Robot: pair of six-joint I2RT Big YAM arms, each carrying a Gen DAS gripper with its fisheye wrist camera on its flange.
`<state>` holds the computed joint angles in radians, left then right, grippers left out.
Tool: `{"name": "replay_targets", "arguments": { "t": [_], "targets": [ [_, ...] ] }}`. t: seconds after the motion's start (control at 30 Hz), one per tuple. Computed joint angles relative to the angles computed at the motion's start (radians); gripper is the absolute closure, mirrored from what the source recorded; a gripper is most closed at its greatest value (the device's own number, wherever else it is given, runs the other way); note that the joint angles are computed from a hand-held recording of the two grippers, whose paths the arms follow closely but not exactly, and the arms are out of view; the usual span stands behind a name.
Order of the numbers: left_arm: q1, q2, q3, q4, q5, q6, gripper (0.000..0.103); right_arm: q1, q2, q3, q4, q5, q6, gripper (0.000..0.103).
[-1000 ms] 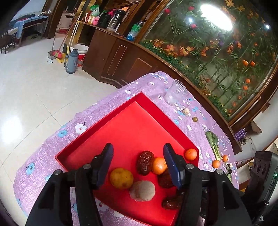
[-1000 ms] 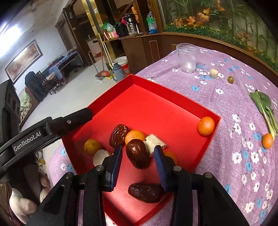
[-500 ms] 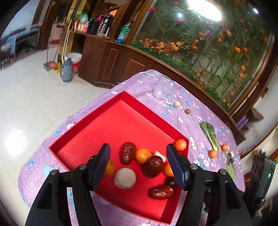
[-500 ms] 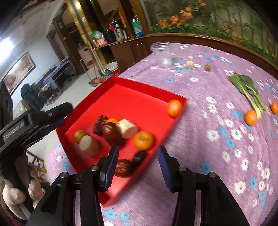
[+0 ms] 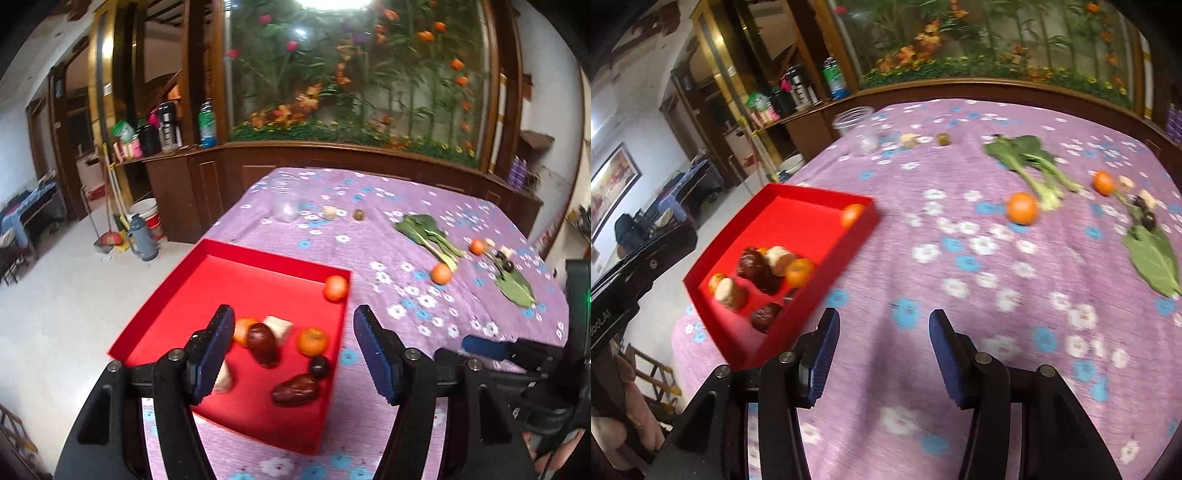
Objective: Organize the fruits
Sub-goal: 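Withdraw both tools from the tray toward the remaining oranges, then grasp an orange with the left tool while the right grasps another orange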
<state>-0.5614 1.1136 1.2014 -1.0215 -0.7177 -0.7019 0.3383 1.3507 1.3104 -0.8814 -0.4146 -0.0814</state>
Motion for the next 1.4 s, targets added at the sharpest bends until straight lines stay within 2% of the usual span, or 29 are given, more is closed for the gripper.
{"name": "replay_targets", "arguments": {
  "t": [0.23, 0.3, 0.37, 0.47, 0.63, 0.73, 0.8, 0.9, 1.0, 1.07, 1.13, 1.3, 1.4],
  "targets": [
    [0.008, 0.081, 0.070, 0.041, 0.113, 0.059, 0.036, -0.155, -0.006, 0.002, -0.004, 0.006, -0.020, 0.048],
    [0.022, 0.107, 0.093, 0.065, 0.164, 0.084, 0.035, -0.206, 0.002, 0.014, -0.004, 0.015, -0.022, 0.048],
    [0.043, 0.142, 0.120, 0.096, 0.247, 0.106, 0.031, -0.255, 0.019, 0.032, -0.006, 0.020, -0.022, 0.048],
    [0.064, 0.211, 0.174, 0.108, 0.324, 0.124, 0.031, -0.319, 0.066, 0.076, -0.010, 0.022, -0.007, 0.048],
    [0.081, 0.328, 0.268, 0.107, 0.411, 0.154, 0.031, -0.359, 0.151, 0.150, 0.004, 0.013, 0.026, 0.049],
    [0.082, 0.392, 0.318, 0.116, 0.423, 0.190, 0.031, -0.378, 0.203, 0.200, 0.026, 0.022, 0.060, 0.049],
    [0.087, 0.437, 0.347, 0.128, 0.441, 0.219, 0.031, -0.398, 0.238, 0.238, 0.027, -0.003, 0.086, 0.049],
    [0.102, 0.497, 0.391, 0.128, 0.469, 0.241, 0.031, -0.407, 0.300, 0.322, 0.006, -0.054, 0.121, 0.049],
    [0.116, 0.558, 0.436, 0.150, 0.518, 0.269, 0.031, -0.383, 0.375, 0.435, -0.023, -0.063, 0.119, 0.049],
    [0.122, 0.600, 0.468, 0.156, 0.532, 0.285, 0.040, -0.355, 0.435, 0.516, -0.047, -0.025, 0.100, 0.049],
    [0.131, 0.632, 0.493, 0.144, 0.557, 0.288, 0.044, -0.328, 0.510, 0.614, -0.090, 0.004, 0.094, 0.049],
    [0.149, 0.677, 0.514, 0.151, 0.591, 0.302, 0.044, -0.281, 0.674, 0.823, -0.190, 0.096, 0.088, 0.049],
    [0.154, 0.705, 0.535, 0.153, 0.618, 0.325, 0.044, -0.264, 0.726, 0.879, -0.221, 0.151, 0.070, 0.049]
  ]
}}
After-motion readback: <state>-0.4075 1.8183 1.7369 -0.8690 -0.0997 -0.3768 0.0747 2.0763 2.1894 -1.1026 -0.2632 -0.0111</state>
